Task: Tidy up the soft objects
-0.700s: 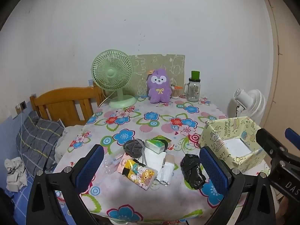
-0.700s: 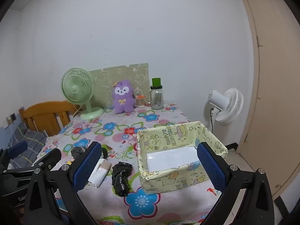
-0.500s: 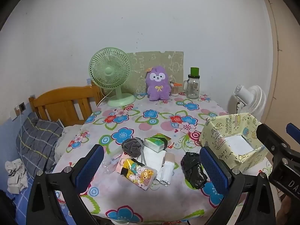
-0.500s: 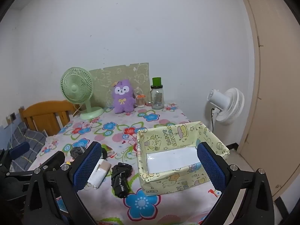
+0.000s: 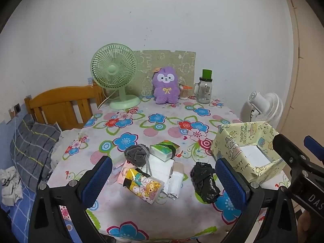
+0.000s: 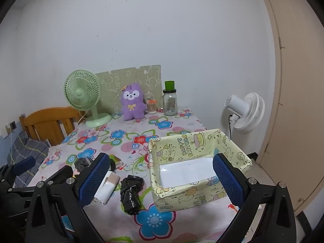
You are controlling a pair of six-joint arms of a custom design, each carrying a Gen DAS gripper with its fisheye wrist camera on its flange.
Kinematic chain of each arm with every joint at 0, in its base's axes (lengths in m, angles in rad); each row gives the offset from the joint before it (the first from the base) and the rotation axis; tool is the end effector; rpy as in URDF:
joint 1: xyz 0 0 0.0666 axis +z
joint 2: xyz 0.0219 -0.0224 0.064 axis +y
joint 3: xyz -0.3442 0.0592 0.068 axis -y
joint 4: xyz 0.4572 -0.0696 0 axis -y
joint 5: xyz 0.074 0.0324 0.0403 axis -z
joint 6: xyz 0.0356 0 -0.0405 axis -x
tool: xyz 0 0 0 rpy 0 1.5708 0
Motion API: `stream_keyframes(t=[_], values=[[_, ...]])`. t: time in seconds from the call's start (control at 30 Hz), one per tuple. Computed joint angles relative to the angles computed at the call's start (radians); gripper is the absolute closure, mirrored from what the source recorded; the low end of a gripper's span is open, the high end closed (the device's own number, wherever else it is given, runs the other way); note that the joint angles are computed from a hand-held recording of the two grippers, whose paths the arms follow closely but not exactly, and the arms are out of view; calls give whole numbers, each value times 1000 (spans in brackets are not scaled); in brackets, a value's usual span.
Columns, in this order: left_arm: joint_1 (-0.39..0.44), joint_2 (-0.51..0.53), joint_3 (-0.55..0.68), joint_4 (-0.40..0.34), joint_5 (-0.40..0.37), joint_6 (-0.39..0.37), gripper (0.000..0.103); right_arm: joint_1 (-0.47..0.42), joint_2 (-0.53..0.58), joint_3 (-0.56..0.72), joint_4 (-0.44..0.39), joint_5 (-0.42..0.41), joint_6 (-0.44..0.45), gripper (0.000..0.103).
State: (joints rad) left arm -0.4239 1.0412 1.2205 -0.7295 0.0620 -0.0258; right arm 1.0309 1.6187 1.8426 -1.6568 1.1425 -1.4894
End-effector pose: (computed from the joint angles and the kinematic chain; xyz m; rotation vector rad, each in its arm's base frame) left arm 0.4089 -0.1874 0.4861 0.5120 2.0723 -0.3011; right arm 0.3181 0.4670 0.4847 0.5416 1.9298 -0.2617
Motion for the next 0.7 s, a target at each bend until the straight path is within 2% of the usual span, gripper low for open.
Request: stream_keyframes(t=[0.7], values=[[-3,-5,-4,2,5,-6,1,1,13,16,-24,7,-19,1]])
